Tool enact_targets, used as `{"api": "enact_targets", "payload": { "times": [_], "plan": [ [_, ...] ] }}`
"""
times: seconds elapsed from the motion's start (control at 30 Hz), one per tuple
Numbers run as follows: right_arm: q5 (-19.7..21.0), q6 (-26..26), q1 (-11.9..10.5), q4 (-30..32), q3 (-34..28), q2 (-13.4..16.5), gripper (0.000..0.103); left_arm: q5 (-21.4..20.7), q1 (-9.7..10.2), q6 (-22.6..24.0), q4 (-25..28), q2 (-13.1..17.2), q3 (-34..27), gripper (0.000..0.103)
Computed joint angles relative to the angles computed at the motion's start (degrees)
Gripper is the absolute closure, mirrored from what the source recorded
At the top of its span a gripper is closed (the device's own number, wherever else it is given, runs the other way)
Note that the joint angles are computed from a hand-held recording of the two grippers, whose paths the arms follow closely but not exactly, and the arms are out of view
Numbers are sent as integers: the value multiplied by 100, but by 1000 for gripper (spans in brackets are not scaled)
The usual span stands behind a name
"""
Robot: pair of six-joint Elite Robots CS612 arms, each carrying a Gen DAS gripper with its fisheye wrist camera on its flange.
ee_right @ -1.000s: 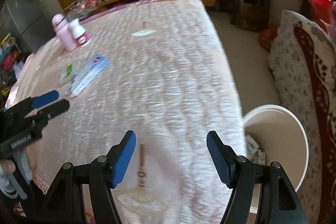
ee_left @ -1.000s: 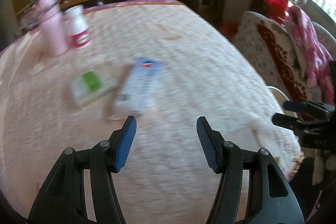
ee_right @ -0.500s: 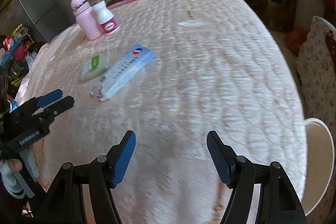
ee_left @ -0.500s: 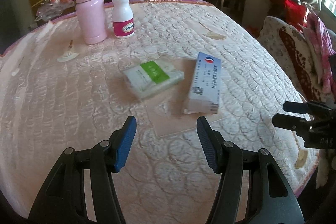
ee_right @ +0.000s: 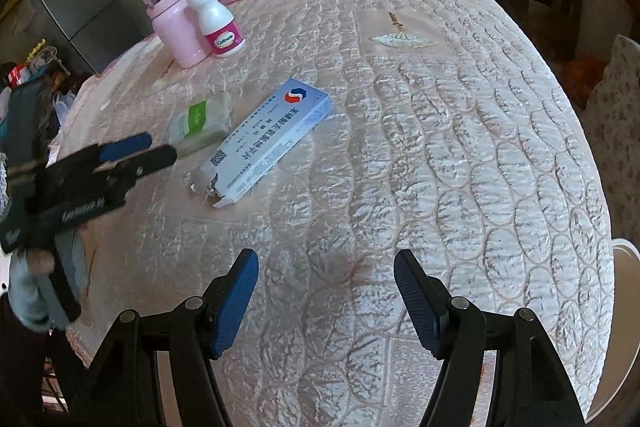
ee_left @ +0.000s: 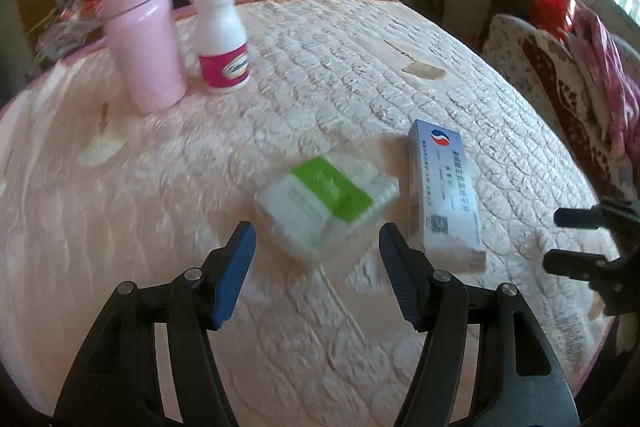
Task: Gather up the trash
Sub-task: 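Move both open tools back over the remaining packets on the bed, then grasp the white-green tissue packet with the left tool while the right tool grasps the white medicine box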
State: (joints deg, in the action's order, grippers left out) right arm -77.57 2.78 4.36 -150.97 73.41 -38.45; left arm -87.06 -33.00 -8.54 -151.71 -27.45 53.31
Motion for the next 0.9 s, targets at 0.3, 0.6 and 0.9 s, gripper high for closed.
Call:
{"api": "enact_targets", "payload": {
  "times": [0.3,0.6,0.9],
  "plan": [
    [86,-11,-33,77,-110,51,35,308,-83,1095,955,448,-961,39],
    [242,199,23,395,-698,376,35,671,-71,178,1161,442,-985,58],
    [34,419,235,1028,-1990,1044,33,639,4,-559,617,-217,205,81]
  ]
}}
